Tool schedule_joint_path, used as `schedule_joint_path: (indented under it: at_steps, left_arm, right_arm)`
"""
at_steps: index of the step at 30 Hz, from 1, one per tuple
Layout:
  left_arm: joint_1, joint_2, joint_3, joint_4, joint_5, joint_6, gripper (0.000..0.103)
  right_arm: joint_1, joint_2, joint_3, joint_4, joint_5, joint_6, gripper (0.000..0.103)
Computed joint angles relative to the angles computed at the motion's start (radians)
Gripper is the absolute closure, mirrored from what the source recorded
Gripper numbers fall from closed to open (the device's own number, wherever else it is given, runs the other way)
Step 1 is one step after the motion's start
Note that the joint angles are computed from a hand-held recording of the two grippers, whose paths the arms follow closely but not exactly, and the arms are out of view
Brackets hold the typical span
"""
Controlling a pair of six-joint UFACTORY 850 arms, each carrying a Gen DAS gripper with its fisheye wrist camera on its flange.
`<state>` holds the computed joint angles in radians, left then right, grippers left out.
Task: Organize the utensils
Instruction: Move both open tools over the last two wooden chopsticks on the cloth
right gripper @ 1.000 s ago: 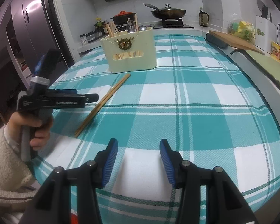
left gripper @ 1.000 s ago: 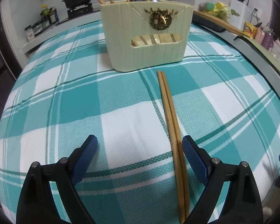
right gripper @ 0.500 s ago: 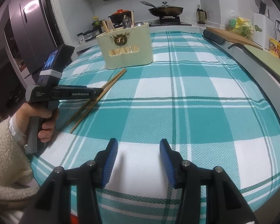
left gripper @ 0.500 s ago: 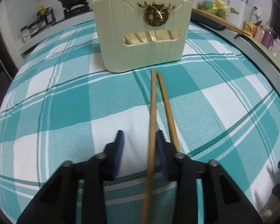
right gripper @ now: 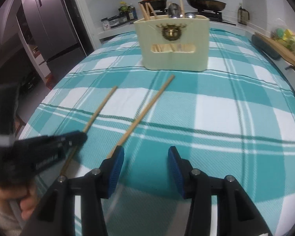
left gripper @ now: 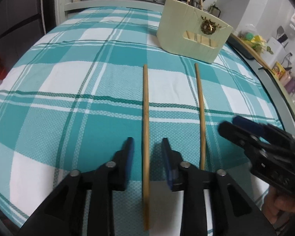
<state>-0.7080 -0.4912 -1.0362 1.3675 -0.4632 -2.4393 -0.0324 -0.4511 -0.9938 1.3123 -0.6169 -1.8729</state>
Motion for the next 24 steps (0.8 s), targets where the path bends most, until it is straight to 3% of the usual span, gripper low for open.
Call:
schedule_joint_path:
  at_steps: [1,5,7,9,15,17,19,20,22,23,24]
  left_arm:
    - [-0.004,0.003,0.003,-0.005,-0.005,0.005,0.052]
    - [-0.006,0.022,0.019,-0.029,-0.009,0.037,0.050]
    - [-0.008,0.033,0.032,-0.024,-0.016,0.025,0.048]
    - [-0.009,0.043,0.047,-0.012,-0.013,0.008,0.048]
    - [-0.029,0.063,0.072,-0.001,-0.033,0.000,0.048]
    - [-0.039,0.071,0.079,-0.002,-0.051,0.006,0.042]
    - [-0.051,0.075,0.080,-0.002,-0.074,0.006,0.030]
    - [-0.055,0.075,0.080,0.011,-0.082,-0.002,0.027]
    - [-0.061,0.065,0.065,0.012,-0.094,0.020,0.016]
    - [-0.064,0.057,0.052,-0.002,-0.102,0.048,0.015]
    - [-0.067,0.047,0.039,-0.022,-0.116,0.081,0.014]
  right_arm:
    - [0.030,-0.014,-0.016,-0.001,0.018,0.007,0.056]
    - [0.121,-0.062,-0.054,0.007,0.132,-0.012,0.057]
    - [0.130,-0.050,-0.033,0.102,0.179,-0.119,0.080]
    - [0.112,-0.049,-0.032,0.103,0.183,-0.097,0.092]
    - [-0.005,-0.031,-0.006,0.115,0.209,-0.075,0.096]
    - [-0.050,-0.017,0.011,0.127,0.237,-0.086,0.096]
    - [-0.090,-0.001,0.030,0.135,0.249,-0.108,0.095]
    - [-0.110,0.005,0.037,0.132,0.235,-0.113,0.094]
    - [-0.149,0.011,0.044,0.124,0.196,-0.112,0.082]
    - [-0.164,0.015,0.047,0.141,0.184,-0.124,0.057]
    - [-0.175,0.021,0.054,0.189,0.174,-0.162,0.039]
